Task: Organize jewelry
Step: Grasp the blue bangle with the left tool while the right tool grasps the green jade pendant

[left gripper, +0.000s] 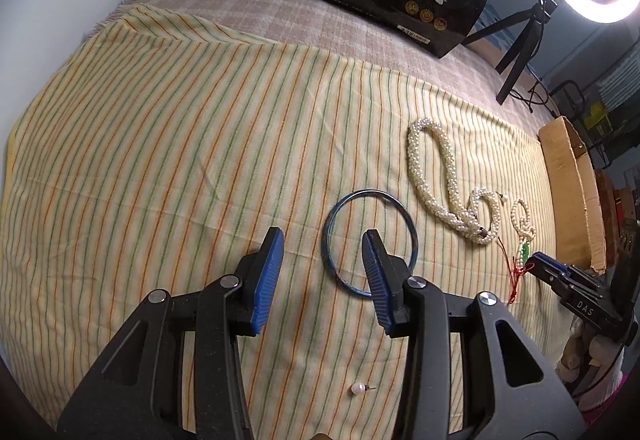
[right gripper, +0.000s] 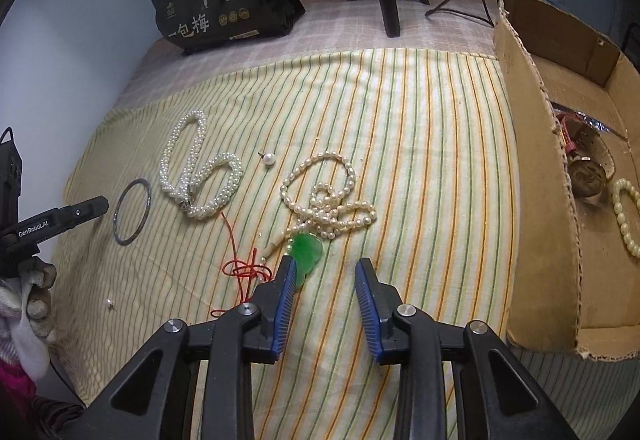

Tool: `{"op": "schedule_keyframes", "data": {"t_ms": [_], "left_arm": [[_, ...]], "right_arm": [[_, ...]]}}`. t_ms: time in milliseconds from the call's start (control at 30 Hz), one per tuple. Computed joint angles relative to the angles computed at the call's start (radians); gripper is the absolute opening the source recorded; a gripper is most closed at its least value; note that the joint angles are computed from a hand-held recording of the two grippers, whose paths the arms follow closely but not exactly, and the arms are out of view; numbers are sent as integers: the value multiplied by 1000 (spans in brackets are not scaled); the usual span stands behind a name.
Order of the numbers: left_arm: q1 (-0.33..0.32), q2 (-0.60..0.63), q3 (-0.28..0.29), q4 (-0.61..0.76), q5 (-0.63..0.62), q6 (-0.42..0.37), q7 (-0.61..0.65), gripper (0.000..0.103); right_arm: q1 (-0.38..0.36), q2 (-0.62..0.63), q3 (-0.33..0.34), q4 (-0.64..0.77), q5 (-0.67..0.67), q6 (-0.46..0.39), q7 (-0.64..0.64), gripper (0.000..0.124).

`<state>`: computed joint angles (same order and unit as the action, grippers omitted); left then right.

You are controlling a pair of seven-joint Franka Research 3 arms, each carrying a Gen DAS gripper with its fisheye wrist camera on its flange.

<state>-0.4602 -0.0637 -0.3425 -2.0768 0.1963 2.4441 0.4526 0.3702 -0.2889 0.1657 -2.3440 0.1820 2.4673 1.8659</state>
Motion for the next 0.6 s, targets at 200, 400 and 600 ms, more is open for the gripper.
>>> {"op": "schedule_keyframes", "data": {"t_ms": [200, 400, 600], "left_arm": [[1, 5, 2, 0, 0, 1, 8, 41], [3, 2, 3, -8, -3, 4, 14, 41], [5, 4, 4, -11, -8, 11, 20, 41]], "right_arm": [[-1, 9, 12, 14, -43, 5, 22, 29], [2, 13, 21, 17, -78, -10, 30, 27], [-2, 9, 25, 16, -121, -29, 37, 17]]}}
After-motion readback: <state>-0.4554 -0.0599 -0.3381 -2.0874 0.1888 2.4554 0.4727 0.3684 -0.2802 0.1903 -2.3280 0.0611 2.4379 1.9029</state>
